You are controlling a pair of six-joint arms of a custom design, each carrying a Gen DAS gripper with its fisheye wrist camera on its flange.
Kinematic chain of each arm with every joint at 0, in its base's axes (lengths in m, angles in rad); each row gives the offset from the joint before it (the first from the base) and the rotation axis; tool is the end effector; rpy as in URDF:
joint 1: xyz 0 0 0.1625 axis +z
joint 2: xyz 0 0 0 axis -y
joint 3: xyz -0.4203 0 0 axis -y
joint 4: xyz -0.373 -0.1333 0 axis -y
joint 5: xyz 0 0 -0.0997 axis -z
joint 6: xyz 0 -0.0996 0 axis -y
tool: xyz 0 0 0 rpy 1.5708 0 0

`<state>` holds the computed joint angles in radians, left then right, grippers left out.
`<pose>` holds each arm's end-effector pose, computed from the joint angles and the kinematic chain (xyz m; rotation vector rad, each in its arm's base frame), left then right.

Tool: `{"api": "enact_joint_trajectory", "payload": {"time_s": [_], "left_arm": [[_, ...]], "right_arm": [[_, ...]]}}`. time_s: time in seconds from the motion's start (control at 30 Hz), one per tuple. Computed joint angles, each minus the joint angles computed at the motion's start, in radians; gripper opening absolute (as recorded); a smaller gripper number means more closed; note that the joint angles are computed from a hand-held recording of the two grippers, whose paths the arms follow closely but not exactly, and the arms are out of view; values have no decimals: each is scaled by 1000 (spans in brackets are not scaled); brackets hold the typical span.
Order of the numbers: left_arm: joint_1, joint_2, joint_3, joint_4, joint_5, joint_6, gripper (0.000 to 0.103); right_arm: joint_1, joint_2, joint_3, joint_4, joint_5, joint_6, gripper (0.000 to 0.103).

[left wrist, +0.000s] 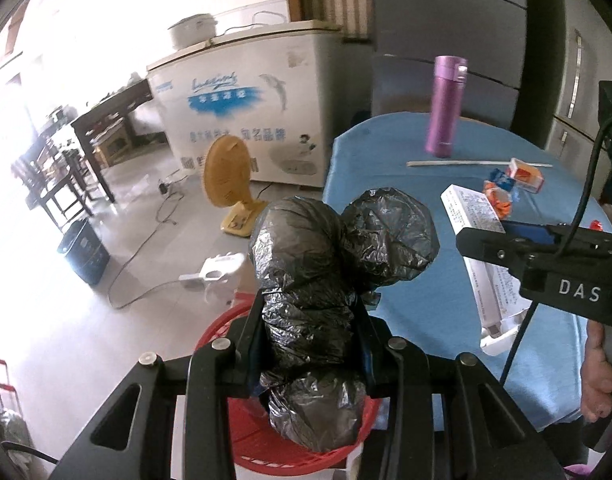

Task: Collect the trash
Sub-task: 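Carry the black bag and white box over the red basket with both tools, then open both tools to drop the black bag and white box into the basket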

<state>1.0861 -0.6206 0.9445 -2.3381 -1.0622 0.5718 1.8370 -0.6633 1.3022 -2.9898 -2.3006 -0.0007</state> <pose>-0.2226 -0.8128 0.2524 1.1629 2.2909 -0.5485 0.2628 -0.7095 0.2162 -0.0523 -2.3442 1.0611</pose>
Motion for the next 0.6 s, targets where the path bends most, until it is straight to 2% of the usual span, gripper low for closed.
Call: {"api": "enact_joint_trajectory", "payload": {"time_s": [0.37, 0.6], "left_arm": [[55, 52, -119, 92, 79, -60, 39], [92, 130, -292, 299, 54, -146, 41]], "right_arm": [[-3, 117, -171, 166, 62, 1, 53], [-27, 176, -252, 251, 126, 28, 54]]}}
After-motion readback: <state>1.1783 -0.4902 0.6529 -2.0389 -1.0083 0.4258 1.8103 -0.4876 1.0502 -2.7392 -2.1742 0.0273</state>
